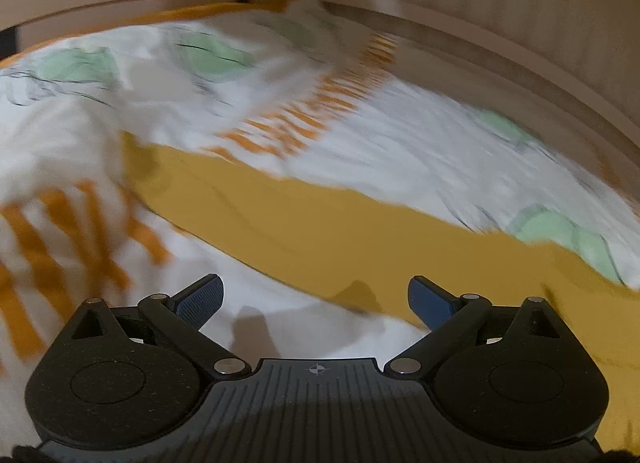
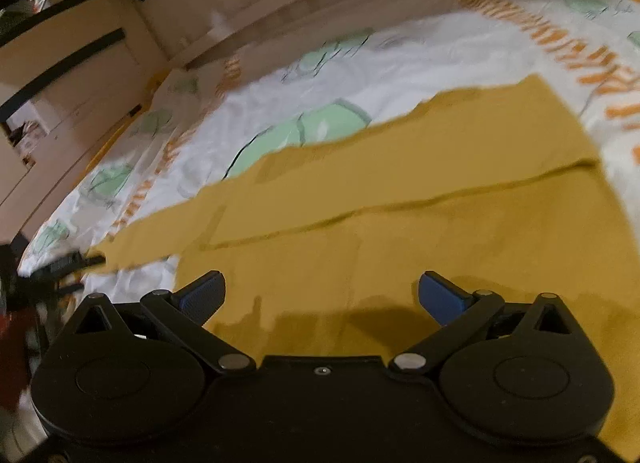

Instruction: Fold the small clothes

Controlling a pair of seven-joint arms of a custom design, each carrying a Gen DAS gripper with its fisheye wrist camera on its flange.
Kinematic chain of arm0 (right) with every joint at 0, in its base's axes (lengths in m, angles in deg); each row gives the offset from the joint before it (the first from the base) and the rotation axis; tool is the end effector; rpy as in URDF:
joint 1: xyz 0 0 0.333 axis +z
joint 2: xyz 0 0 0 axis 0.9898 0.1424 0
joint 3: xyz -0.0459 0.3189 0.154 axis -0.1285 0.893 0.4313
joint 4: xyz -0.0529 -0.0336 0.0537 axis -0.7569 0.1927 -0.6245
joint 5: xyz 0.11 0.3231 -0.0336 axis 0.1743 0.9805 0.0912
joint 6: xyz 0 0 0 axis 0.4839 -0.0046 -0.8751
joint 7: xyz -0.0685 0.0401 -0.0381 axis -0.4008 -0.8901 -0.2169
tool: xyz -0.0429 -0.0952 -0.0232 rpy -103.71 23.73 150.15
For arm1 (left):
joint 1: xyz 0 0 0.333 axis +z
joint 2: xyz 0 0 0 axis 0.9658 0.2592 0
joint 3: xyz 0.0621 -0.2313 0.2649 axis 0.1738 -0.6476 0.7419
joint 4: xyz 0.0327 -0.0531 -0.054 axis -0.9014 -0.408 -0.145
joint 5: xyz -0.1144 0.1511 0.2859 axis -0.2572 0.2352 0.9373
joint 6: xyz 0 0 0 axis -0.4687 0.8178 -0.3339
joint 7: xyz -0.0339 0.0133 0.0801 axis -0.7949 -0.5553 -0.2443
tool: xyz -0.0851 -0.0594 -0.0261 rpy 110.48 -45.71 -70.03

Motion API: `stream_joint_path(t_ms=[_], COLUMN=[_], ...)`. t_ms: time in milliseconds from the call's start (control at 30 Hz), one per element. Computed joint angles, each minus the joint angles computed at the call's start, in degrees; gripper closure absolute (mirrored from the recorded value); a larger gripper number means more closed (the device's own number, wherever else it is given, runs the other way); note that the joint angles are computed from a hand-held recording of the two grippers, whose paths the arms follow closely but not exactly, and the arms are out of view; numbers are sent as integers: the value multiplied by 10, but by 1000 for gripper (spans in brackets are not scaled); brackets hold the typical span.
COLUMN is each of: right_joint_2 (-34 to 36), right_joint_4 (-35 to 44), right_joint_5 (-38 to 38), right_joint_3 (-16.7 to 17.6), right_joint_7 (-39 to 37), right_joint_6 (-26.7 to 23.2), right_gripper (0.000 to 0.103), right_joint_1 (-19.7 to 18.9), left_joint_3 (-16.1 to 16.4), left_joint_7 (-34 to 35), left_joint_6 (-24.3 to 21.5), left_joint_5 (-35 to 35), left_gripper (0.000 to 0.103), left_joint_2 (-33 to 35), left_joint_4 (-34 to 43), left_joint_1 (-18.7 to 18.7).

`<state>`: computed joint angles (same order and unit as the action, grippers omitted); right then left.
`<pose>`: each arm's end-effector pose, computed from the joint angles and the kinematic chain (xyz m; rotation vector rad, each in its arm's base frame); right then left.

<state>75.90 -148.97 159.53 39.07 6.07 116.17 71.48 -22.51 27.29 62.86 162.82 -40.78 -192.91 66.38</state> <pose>0.5333 -0.1204 0.3996 -1.6899 1.3702 -0.0902 0.4594 -0.1629 0.4203 -2.1344 0.9687 -0.6504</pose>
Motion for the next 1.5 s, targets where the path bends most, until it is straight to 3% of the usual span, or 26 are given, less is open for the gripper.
stream_joint_path(t_ms=[333,633,767,800,833,867,900,933,967,1033,1267,1500], right_joint_2=[-20,-24,-29,-30,-31,-32,-33,-33,-33,-31,-32,-43], right_joint_4=[-33,-34,-36,-36,-37,-37,-38,-39,-38,-36,-29,-37], right_joint_5=[8,6,-1,-4,-5,-3,-2,-2,-2,-2,-18,-62], right_joint_3=[6,9,8,8,7,7,7,6,6,5,-1,-10], right_joint_7=[-50,-58,-67,-68,-69,-69,-70,-70,-69,-66,-46,-50], right_joint_6=[-3,-25,-32,-35,-37,-37,-39,-39,-38,-40,-40,10], right_gripper=[0,0,0,0,0,0,0,0,0,0,0,0], right_joint_1=[22,35,38,38,38,39,39,39,40,40,31,24], left_joint_3=[41,32,46,48,50,53,58,63,66,63,34,-4], left_joint_7=[-36,44,51,53,55,45,18,-28,-67,-76,26,120], left_joint_6=[39,-64,-24,-18,-9,3,20,42,59,63,49,36], left_joint_5=[-4,-52,-18,-19,-21,-18,-6,21,44,44,7,-41], left_gripper=[3,3,6,18,41,55,76,88,92,94,95,95], left_joint_2=[-20,38,46,47,47,46,41,34,29,19,-24,-27], left_joint_4=[-31,30,32,33,34,32,25,16,10,6,26,106], left_joint_1=[73,56,66,68,71,75,81,87,93,98,79,36])
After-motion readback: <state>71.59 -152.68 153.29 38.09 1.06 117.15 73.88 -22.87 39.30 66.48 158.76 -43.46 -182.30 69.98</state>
